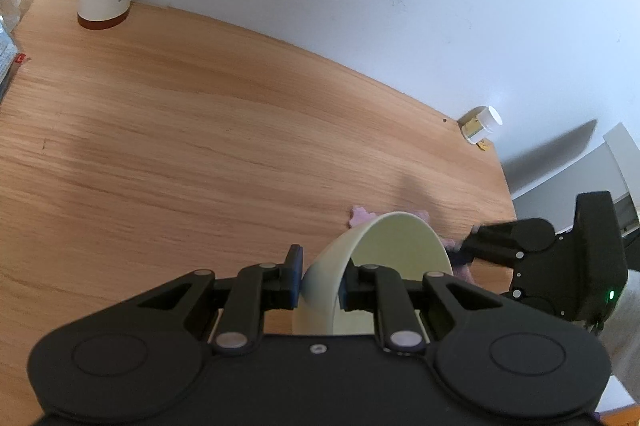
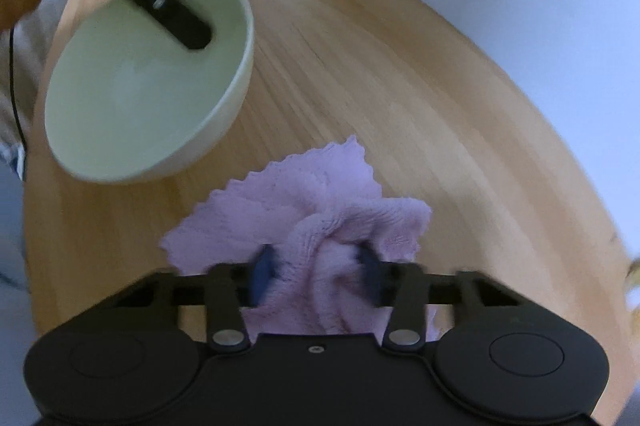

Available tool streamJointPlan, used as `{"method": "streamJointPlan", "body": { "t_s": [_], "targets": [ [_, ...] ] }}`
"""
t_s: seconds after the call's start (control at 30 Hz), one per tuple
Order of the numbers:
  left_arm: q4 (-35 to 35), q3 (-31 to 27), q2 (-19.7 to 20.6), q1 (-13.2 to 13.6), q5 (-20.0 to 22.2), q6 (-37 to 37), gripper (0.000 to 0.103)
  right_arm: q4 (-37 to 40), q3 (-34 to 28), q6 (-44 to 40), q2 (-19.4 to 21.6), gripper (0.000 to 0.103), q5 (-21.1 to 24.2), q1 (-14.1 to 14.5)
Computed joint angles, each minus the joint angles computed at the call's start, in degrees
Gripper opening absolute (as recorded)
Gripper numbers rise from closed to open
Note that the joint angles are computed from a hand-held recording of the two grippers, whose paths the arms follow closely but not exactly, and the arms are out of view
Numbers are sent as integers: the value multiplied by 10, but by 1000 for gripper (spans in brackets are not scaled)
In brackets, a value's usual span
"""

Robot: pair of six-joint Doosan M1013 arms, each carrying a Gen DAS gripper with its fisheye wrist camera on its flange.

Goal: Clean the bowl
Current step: 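Wipe the bowl's outer wall again with the right tool while the left tool holds the bowl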

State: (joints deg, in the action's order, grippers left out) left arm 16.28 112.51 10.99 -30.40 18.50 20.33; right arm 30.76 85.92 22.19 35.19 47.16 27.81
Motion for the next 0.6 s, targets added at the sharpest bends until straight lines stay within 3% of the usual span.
{"method": "streamJointPlan", "body": {
  "t_s": [0.17,0.37,0.6],
  "targets": [
    [-31,0,1,3,-14,37,16,72,-14,134,4,15,43,-26],
    [-53,-3,4,4,-28,56,16,306,-1,237,0,15,93,-70],
    [-57,-3,3,4,-50,67,16,390,-3,312,24,15,148,-75]
  ]
}}
